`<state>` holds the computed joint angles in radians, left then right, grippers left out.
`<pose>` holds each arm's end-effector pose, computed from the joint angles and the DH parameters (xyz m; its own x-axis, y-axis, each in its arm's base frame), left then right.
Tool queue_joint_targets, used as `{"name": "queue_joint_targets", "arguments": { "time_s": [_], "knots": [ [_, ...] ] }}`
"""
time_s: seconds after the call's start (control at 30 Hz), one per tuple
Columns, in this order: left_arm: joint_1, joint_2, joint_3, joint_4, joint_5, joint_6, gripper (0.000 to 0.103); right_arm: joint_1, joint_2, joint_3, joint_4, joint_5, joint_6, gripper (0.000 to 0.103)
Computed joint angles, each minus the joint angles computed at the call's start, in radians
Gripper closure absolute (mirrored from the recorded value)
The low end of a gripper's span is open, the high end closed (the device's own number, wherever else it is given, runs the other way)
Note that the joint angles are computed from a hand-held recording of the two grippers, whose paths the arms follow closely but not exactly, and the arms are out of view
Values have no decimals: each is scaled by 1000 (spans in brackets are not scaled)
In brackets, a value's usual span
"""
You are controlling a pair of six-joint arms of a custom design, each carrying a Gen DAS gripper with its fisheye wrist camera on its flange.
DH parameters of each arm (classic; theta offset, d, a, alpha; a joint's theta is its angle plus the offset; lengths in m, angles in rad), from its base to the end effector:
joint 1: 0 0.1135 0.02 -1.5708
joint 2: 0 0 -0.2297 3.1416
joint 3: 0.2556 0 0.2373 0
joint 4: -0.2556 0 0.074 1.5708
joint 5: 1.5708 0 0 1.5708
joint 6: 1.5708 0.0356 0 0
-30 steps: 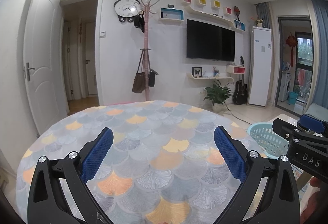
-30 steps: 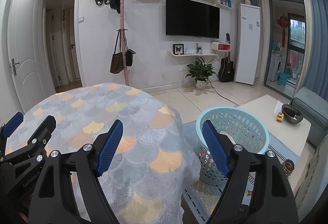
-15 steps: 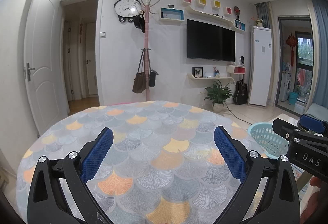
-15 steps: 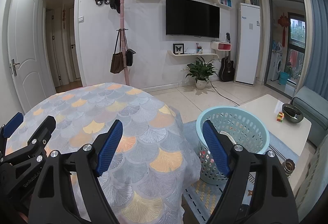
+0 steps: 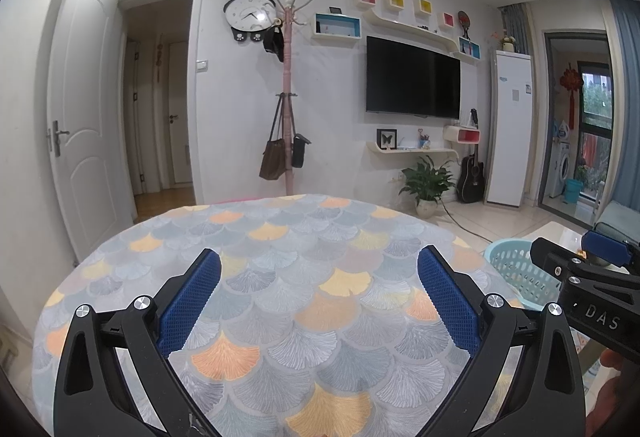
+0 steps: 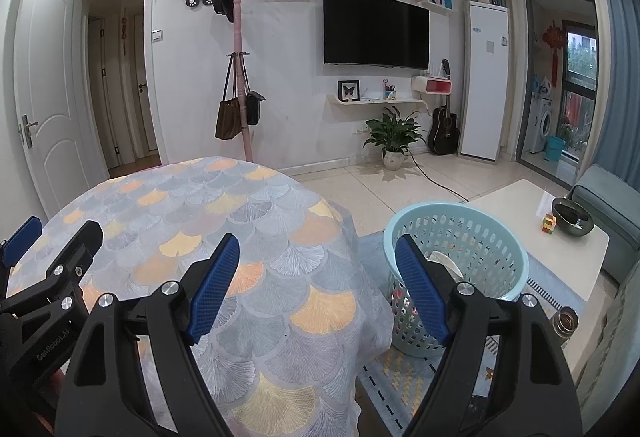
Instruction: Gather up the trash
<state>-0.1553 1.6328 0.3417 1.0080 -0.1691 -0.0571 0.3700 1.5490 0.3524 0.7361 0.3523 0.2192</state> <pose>0.2578 -0.0343 0.1082 -0.2751 -0.0139 -0.9613 -0.0229 0.9997 -0.0079 0.2384 0.0793 0.1036 -0.4155 0.0577 -0.9077 0.0401 0.9982 0.0451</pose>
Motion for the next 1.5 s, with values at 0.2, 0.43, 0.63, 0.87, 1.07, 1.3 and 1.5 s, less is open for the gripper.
{"name": "queue_joint_targets", "arguments": {
  "time_s": [0.2, 0.43, 0.63, 0.87, 1.07, 1.3, 1.5],
  "knots": [
    [0, -4, -2, -1, -1, 0, 7, 0, 7, 4, 2, -2, 0, 27],
    [0, -4, -2, -3, -1, 0, 7, -6, 13, 5, 8, -11, -1, 27],
    [1, -4, -1, -6, 0, 0, 7, -6, 25, 5, 18, -16, 7, 27],
    [5, -5, -2, -8, 3, 1, 7, 6, 10, -6, 29, -10, 2, 27],
    [3, -8, -2, -10, 0, -1, 7, -2, 1, -7, 25, -15, 0, 27],
    [5, -8, -2, -11, 2, 1, 7, -5, 9, 7, 17, -14, -14, 27],
    [9, -7, -1, -10, 7, 4, 7, -6, 6, 7, 17, -15, -15, 27]
  ]
}}
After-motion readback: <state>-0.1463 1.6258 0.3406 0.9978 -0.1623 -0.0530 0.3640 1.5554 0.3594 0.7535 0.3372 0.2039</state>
